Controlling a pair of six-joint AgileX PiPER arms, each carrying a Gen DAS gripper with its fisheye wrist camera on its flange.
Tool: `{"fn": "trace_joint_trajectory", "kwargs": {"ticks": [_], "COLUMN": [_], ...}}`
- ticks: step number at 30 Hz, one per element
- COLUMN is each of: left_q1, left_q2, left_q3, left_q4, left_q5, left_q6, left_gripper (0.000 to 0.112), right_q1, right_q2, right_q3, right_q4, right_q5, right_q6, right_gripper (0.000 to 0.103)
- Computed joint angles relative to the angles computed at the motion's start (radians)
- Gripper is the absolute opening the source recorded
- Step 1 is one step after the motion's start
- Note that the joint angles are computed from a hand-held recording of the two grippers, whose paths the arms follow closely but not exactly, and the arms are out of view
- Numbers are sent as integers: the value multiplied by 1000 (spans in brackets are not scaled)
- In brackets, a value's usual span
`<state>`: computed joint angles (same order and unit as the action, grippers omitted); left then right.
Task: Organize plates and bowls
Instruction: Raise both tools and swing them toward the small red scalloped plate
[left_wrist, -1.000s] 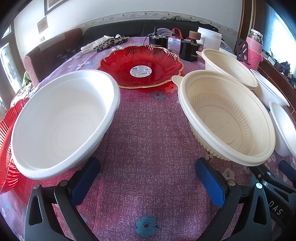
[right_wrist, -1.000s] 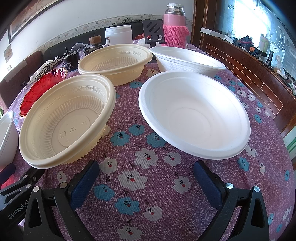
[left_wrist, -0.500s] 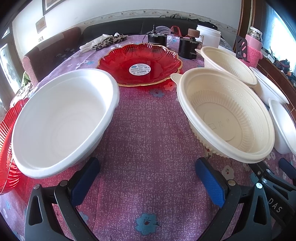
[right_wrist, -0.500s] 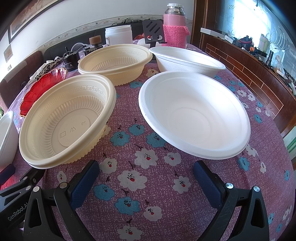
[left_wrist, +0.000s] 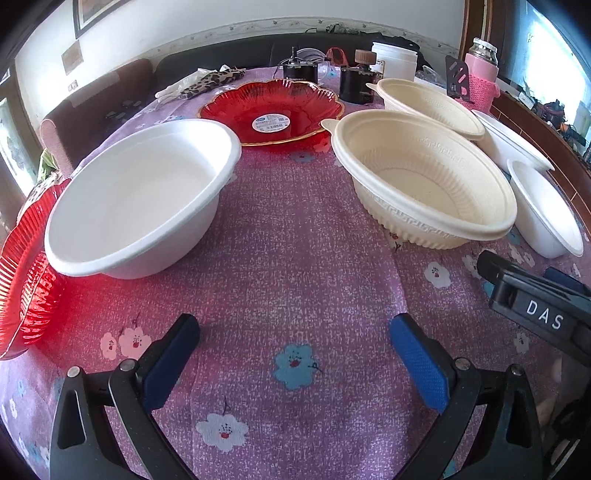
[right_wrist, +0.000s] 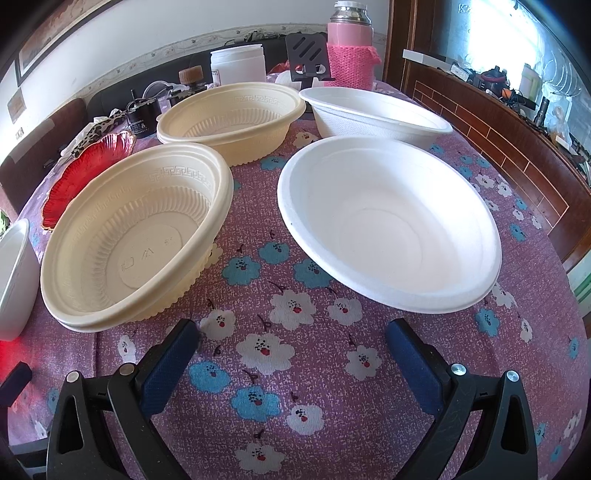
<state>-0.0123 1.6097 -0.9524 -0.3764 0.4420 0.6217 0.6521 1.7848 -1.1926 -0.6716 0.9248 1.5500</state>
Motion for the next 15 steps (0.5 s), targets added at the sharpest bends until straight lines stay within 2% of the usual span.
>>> {"fn": "trace_joint_trajectory", "kwargs": {"ticks": [4, 7, 9, 11, 12, 15], "left_q1": [13, 35, 80, 204, 265, 435], "left_q2": [6, 10, -3, -26, -47, -138], "left_q3": [-14, -36, -51, -62, -54, -19], "left_q4": [-17, -41, -71, -222, -276, -384], "left_q5": [31, 95, 197, 377, 438, 520], "left_q6": [22, 84, 163, 326, 389, 528], "left_gripper": [103, 103, 103, 100, 99, 99], "right_q1": [5, 15, 15, 18, 18, 23], "right_q2": [15, 7, 4, 1, 0, 0], "right_q3": [-43, -28, -25, -21, -21, -19], "right_q4": [59, 47, 46, 43, 41, 35], "right_q5": [46, 45, 40, 38, 38, 41], "right_q6": [-26, -9, -13, -10, -9, 3], "right_gripper": [102, 102, 102, 102, 102, 102]}}
